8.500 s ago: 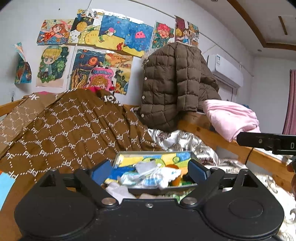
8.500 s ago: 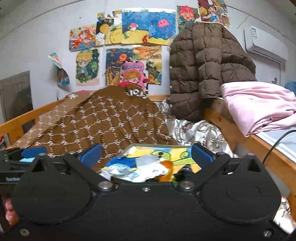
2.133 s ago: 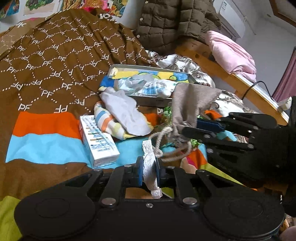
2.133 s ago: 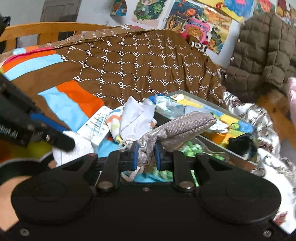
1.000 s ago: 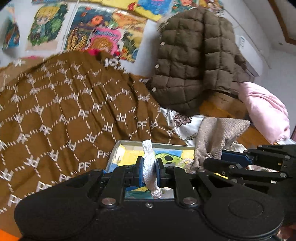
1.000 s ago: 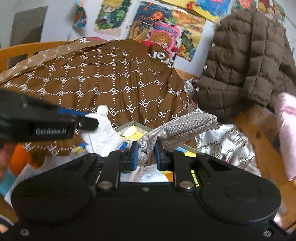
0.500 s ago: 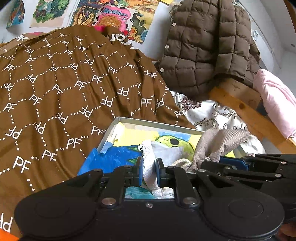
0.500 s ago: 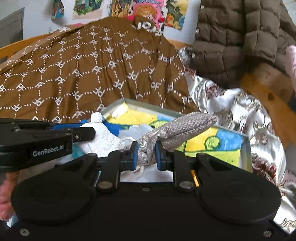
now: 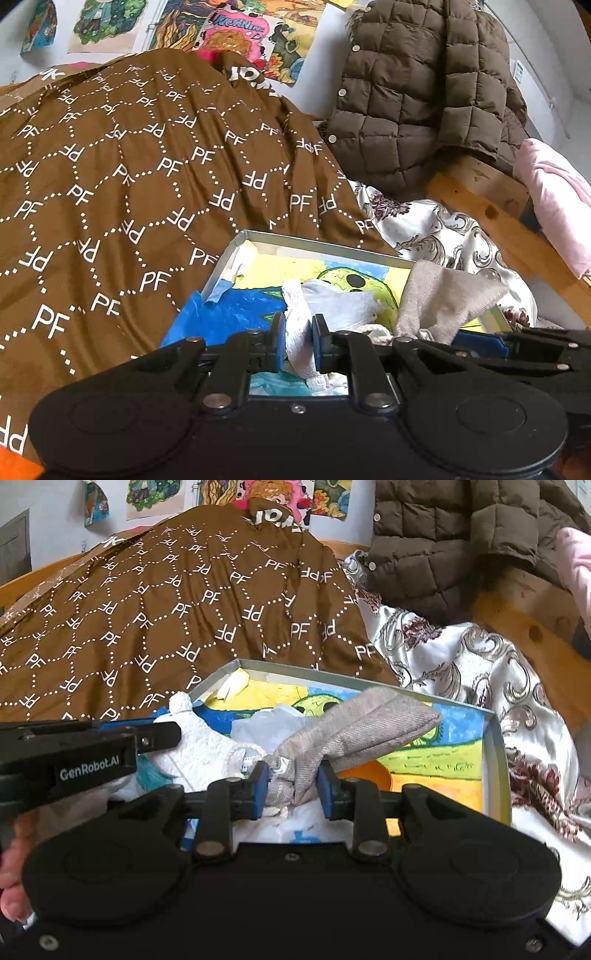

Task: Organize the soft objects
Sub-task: 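Carry the mitten and pouch over the dinosaur tray and open both tools, then lift both open tools from the tray and move them back over the remaining items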

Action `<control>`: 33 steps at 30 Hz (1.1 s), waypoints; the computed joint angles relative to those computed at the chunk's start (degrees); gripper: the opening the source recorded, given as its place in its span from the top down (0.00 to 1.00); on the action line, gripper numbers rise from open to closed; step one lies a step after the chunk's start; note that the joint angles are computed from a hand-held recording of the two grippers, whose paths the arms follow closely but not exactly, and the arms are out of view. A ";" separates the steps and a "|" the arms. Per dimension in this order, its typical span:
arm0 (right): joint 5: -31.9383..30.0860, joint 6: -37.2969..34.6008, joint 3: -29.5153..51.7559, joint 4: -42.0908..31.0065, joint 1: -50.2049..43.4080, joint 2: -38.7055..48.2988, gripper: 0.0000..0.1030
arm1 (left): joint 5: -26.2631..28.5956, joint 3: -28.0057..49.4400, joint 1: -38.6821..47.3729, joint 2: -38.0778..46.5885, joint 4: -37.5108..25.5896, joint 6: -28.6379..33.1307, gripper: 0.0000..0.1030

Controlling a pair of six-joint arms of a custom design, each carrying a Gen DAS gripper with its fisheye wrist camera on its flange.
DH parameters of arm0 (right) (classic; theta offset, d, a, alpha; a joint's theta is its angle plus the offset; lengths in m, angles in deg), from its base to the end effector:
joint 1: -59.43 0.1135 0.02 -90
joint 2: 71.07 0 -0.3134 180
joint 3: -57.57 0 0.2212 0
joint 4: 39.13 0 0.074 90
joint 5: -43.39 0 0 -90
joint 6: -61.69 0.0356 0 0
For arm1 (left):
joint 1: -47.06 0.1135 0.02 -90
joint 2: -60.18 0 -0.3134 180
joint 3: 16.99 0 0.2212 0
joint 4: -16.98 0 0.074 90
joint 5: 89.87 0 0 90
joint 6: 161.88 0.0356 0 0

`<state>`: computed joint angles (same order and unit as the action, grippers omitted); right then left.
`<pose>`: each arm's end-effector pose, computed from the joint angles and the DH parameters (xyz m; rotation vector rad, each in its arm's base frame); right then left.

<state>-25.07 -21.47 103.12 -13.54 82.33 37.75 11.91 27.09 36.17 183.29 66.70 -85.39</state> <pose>0.2864 0.1068 0.1471 -0.1023 2.1759 -0.1253 0.3209 -0.0691 0.1056 0.0788 2.1037 -0.4718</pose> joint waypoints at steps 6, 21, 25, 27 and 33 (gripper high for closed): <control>1.41 2.57 -1.35 -0.78 0.51 -2.02 0.71 | -2.73 0.35 -0.62 -0.90 -2.01 1.37 0.82; 5.76 4.05 -6.28 -1.81 4.10 -11.56 0.49 | -7.88 -2.82 1.00 -4.44 -3.17 3.34 0.45; 7.42 5.25 -6.66 -5.67 6.13 -16.86 0.44 | -7.94 -6.80 1.79 -7.62 -0.04 3.55 0.36; 8.91 5.41 -6.99 -7.34 7.86 -19.76 0.34 | -7.51 -8.98 2.30 -10.16 0.89 3.69 0.32; 16.83 7.12 -7.79 -13.81 16.57 -30.32 0.07 | -6.28 -18.32 4.63 -19.30 4.80 4.73 0.19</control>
<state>-8.24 -14.35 95.33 -27.35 98.90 7.44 5.63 8.77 40.80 164.00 71.50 -80.65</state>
